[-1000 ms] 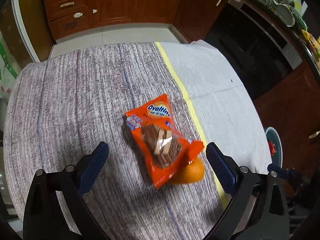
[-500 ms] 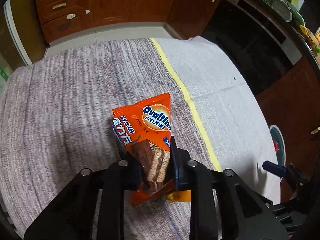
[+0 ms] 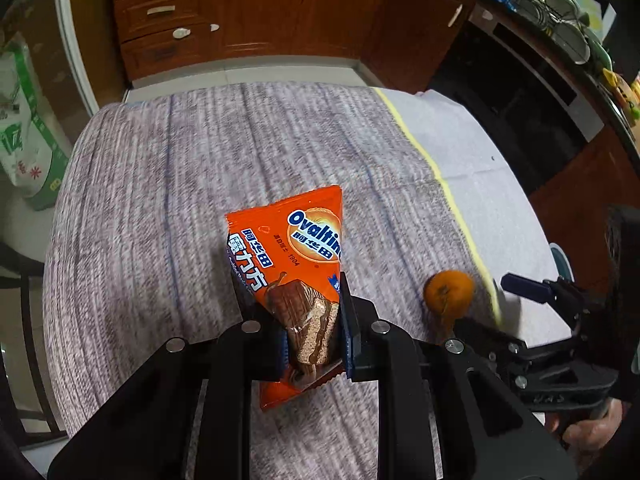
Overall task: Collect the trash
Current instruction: 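Grasp the orange with the right gripper while the left gripper holds the Ovaltine bag, then carry the Ovaltine bag and orange over the teal bin with both grippers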
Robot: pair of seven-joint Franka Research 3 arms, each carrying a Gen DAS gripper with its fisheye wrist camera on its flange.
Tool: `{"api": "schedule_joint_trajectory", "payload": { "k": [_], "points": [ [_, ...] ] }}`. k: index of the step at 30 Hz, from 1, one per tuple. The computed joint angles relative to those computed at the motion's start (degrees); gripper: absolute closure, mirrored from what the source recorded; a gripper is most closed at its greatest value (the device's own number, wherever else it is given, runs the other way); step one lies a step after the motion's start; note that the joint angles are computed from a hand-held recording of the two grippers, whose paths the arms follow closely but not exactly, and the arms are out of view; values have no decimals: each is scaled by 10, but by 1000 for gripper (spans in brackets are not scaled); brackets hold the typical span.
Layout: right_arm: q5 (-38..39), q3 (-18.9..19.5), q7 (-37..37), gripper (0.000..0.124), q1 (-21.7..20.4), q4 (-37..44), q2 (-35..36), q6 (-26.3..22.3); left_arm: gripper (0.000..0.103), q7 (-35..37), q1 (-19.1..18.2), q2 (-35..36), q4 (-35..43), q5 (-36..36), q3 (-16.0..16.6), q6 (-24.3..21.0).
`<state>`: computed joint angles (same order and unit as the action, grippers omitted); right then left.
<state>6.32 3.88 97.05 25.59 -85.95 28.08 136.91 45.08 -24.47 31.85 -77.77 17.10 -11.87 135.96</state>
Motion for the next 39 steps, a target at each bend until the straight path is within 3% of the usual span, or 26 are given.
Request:
{"api": "schedule_joint_trajectory", "payload": {
  "k": [6, 11, 14, 16, 25, 39],
  "points": [
    [-24, -9, 17, 35, 17, 40, 30, -6, 83, -10, 13, -34, -57, -7, -3, 27],
    [-50, -16, 29, 52, 32, 46, 37, 0, 83, -14, 21, -47, -82, -14, -8, 37],
    [-59, -17, 31, 81, 34, 44, 34, 6, 83, -17, 20, -48, -85, -14, -8, 35],
    [-58, -15, 31, 90, 32, 38, 28, 8, 83, -18, 16, -44, -78, -11, -8, 31],
    [-43, -12, 27, 95, 10, -51, -45, 34, 83, -25, -23, -27, -25, 26, -7, -4],
    [4, -3, 11, 96, -55, -263, -226, 119, 83, 3, -124, 58, 172, 71, 2, -108]
  ]
}}
